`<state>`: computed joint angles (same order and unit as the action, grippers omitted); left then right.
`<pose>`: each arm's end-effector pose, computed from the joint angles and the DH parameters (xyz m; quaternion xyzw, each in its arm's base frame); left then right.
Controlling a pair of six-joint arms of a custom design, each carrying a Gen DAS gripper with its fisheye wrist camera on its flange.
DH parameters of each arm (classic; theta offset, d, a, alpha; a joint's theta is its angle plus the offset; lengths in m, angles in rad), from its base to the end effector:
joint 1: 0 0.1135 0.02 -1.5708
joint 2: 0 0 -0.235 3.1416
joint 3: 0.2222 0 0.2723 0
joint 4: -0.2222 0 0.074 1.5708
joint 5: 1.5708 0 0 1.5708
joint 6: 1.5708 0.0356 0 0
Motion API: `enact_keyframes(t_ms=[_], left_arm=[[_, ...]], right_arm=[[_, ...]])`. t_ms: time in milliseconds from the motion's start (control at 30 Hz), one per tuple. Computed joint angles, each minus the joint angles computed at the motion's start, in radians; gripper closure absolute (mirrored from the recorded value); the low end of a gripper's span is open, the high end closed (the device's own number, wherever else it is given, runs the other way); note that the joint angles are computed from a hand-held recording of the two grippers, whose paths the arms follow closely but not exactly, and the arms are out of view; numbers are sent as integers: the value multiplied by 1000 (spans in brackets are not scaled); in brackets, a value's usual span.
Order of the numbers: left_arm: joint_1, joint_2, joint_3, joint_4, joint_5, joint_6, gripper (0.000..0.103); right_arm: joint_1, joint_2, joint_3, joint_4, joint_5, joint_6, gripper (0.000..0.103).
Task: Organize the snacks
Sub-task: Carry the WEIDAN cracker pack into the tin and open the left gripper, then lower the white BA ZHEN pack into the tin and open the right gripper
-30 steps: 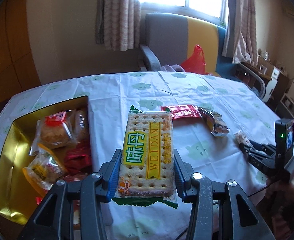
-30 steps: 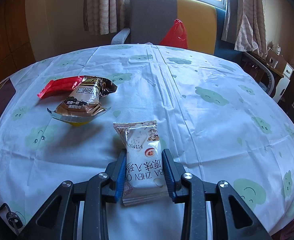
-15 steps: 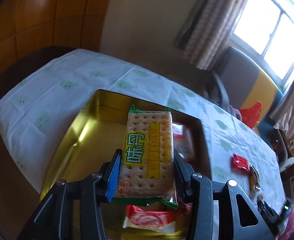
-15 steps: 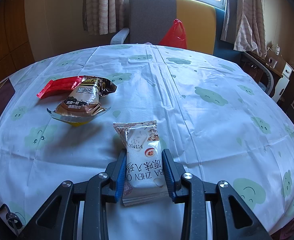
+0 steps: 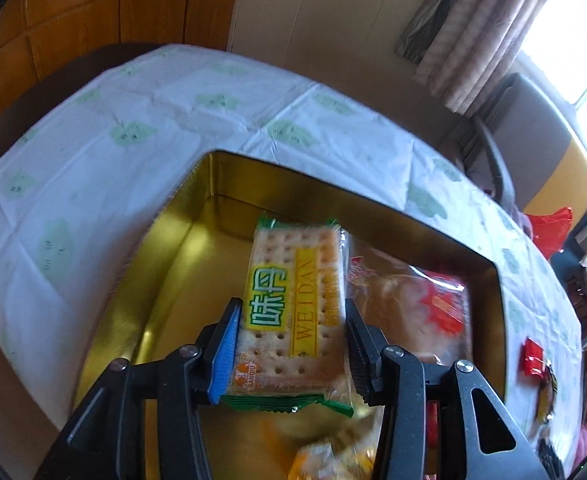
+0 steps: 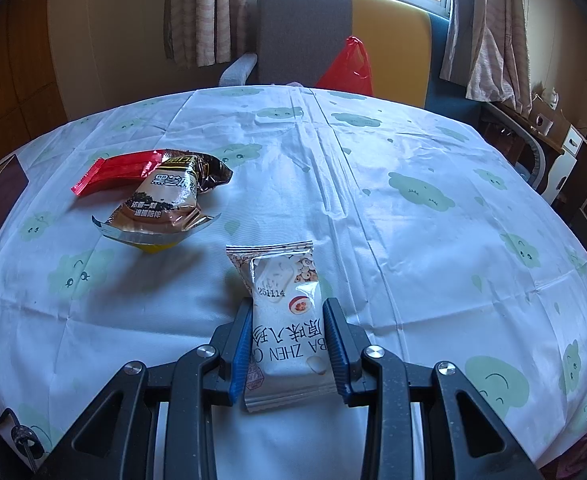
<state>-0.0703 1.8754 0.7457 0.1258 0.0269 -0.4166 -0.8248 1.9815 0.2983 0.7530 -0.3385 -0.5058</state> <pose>0.3161 -0.0232 0.0307 -0.1617 0.9463 -0.0799 0.2683 0.1498 -0.1447 -0.0280 0.0962 0.9321 -0.0658 0.3429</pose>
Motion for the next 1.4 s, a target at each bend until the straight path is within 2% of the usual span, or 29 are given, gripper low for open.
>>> enact_keyframes(t_ms=[100,200,333,567,800,900,967,1033,1100,1233,1300,1400], left_arm=[[-14,70,50,5,-41,19,52],[-8,59,26,20,-34,5,51],[-19,-14,-49,32,-78,-29,51],[-149,-205,-205,8,-269,-85,50],[-259,-377,-331,-15,-350,-123,50],[-285,-460,-382,-33,-392,-122,50],[-285,-495,-404,-43,-408,-114,50],[-264,-525,-425,-51,-405,-100,50],[-244,-575,-450,-68,-401,-94,50],[-189,-738,-517,-120,-396,-60,50],[-150,-821,-543,-157,-389,-31,50],[-79,-978,-583,-244,-366,20,50]], right_arm=[[1,1,1,0,3,0,67],[5,0,0,2,6,3,67],[6,0,-1,3,7,5,67],[1,1,0,2,5,2,67],[36,-43,-12,-33,58,25,70],[50,-159,-19,-174,35,43,70],[74,-320,-83,-239,-6,58,70],[121,-525,-127,-399,-85,71,70],[224,-692,-150,-556,-141,94,70],[594,-889,-176,-689,-100,223,70],[814,-902,-162,-682,-42,319,70],[1101,-764,-74,-611,11,457,70]])
